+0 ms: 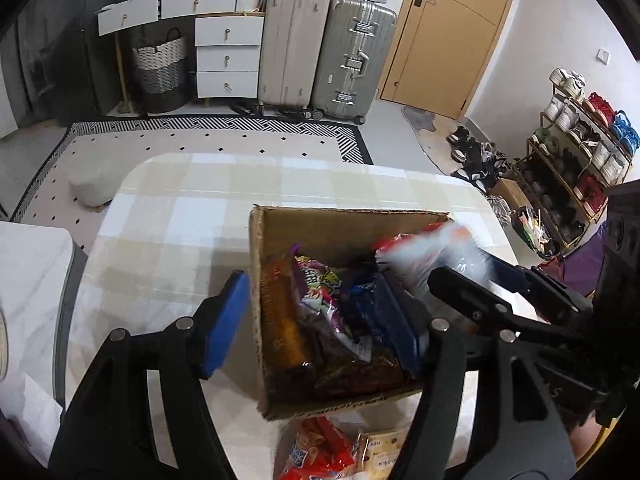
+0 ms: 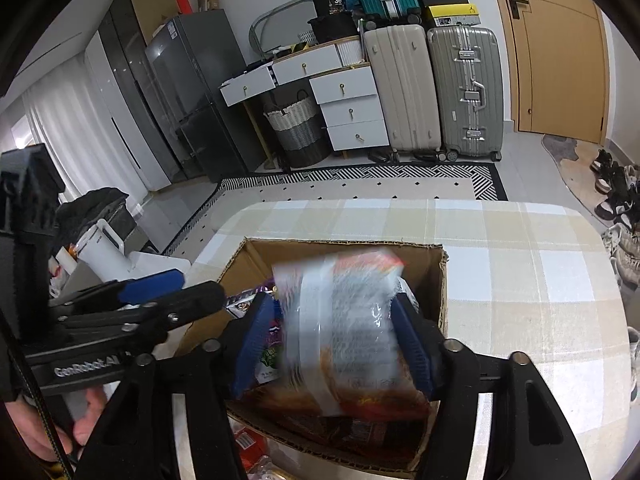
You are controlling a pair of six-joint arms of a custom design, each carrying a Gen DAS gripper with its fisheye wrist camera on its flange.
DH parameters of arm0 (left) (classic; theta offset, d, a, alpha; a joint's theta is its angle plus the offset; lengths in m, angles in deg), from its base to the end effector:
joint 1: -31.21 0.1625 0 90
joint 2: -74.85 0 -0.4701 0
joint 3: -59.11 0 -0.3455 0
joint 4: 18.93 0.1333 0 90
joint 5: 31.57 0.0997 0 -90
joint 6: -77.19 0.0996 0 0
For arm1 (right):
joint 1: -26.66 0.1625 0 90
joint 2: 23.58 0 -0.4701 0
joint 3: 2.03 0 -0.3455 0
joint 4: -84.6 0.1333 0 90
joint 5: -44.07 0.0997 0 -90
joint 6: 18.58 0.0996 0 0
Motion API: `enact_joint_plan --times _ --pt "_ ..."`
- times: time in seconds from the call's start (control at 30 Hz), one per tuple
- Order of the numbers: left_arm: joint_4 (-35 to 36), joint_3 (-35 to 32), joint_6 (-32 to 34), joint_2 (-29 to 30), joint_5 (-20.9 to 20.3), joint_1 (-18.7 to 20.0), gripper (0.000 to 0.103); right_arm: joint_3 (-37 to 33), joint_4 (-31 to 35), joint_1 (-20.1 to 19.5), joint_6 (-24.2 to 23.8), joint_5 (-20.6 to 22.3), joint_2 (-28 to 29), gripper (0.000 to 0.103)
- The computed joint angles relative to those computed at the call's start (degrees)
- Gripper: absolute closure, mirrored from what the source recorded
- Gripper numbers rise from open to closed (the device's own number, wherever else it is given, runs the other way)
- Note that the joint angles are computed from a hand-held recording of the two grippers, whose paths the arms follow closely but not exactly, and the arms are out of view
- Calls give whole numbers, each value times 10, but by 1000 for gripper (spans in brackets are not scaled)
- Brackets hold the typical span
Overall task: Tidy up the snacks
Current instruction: 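Lower both packets into the box and open both tools, then move both tools back toward the red bag and cracker packet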
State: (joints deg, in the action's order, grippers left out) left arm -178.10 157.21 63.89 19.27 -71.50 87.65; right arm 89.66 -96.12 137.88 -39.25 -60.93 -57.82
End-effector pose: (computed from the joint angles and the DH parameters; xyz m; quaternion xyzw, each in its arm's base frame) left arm -0.1781 -0.6477 0.3044 0.0591 0.8851 -0.3553 0.2948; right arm 0.3575 -0.6236 0.1100 0.3047 -0.9005 0.2844 0.1237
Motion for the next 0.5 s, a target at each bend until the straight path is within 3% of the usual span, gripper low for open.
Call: enact_joint_plan --times 0.27,0.5 --pt "8 49 -34 -44 26 -29 37 45 -62 12 -5 22 -27 35" --pt "-11 130 -67 -93 79 -92 28 121 -118 27 20 44 -77 35"
